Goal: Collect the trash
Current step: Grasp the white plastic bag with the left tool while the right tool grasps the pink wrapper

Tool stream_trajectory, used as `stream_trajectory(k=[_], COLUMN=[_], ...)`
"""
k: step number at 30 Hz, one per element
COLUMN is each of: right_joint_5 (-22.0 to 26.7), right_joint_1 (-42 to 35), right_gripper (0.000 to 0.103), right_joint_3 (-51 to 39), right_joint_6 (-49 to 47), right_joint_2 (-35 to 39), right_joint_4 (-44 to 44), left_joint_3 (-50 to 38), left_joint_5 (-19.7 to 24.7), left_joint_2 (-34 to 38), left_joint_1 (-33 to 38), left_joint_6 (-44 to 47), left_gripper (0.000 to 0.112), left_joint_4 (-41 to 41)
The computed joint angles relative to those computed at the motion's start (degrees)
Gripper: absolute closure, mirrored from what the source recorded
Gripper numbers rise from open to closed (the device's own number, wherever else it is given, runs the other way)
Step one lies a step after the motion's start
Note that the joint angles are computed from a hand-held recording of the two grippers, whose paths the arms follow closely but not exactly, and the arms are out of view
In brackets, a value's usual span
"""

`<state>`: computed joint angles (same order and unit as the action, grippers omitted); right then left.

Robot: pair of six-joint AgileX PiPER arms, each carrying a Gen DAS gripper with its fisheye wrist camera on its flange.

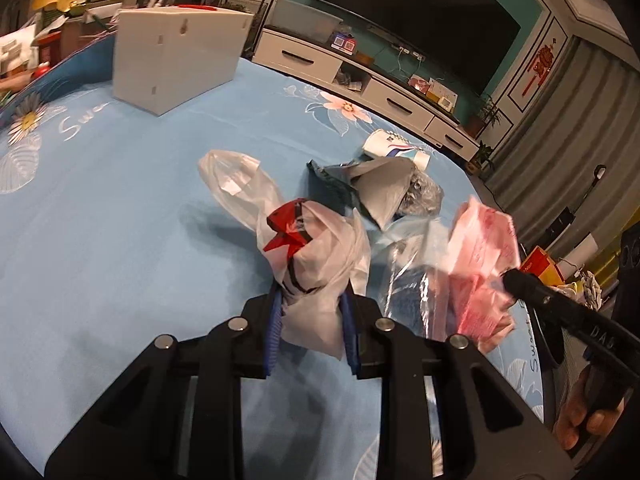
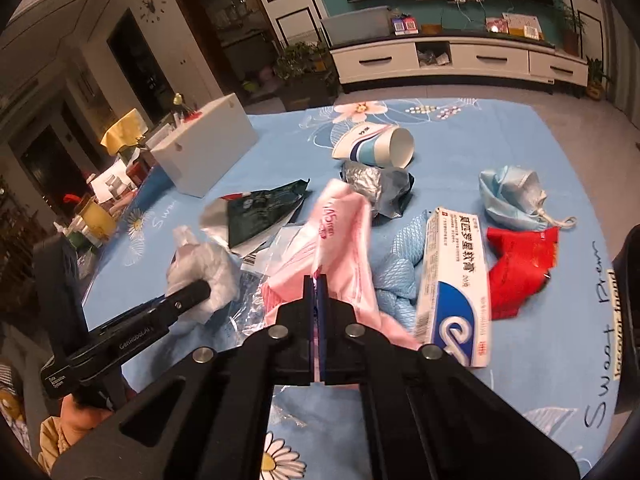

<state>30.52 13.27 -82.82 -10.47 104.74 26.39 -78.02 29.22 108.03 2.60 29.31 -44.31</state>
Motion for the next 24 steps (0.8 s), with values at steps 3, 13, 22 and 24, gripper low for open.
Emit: stream_trajectory(k=[3, 13, 22, 24], right_joint_5=[-1.1, -4.2, -3.2, -3.1], right_joint_1=[-0.3, -2.2, -6.9, -8.0], right_gripper=[0.101, 0.101, 0.101, 0.101], right_joint_3=[3.3, 14.0, 20.1, 21.5], right_joint_6=[-1.8, -3.1, -8.6, -9.9], right_joint_2=[-3.4, -15.7, -23.5, -25.2], right_joint_4=[2.5, 3.8, 9.3, 10.4], left_joint_3=[3.6, 12.6, 14.2, 14.2], left_joint_5=[-0.4, 0.3, 0.0, 0.1], left_joint_2=[-2.8, -14.1, -19.9, -20.7], left_joint_1=[0.8, 2.5, -1.9, -3.2], left_joint_6=[1.3, 8.8, 6.6, 5.5], left_gripper=[0.085, 0.085, 0.085, 0.085], left_joint_4=[-0.7, -6.9, -3.4, -2.2])
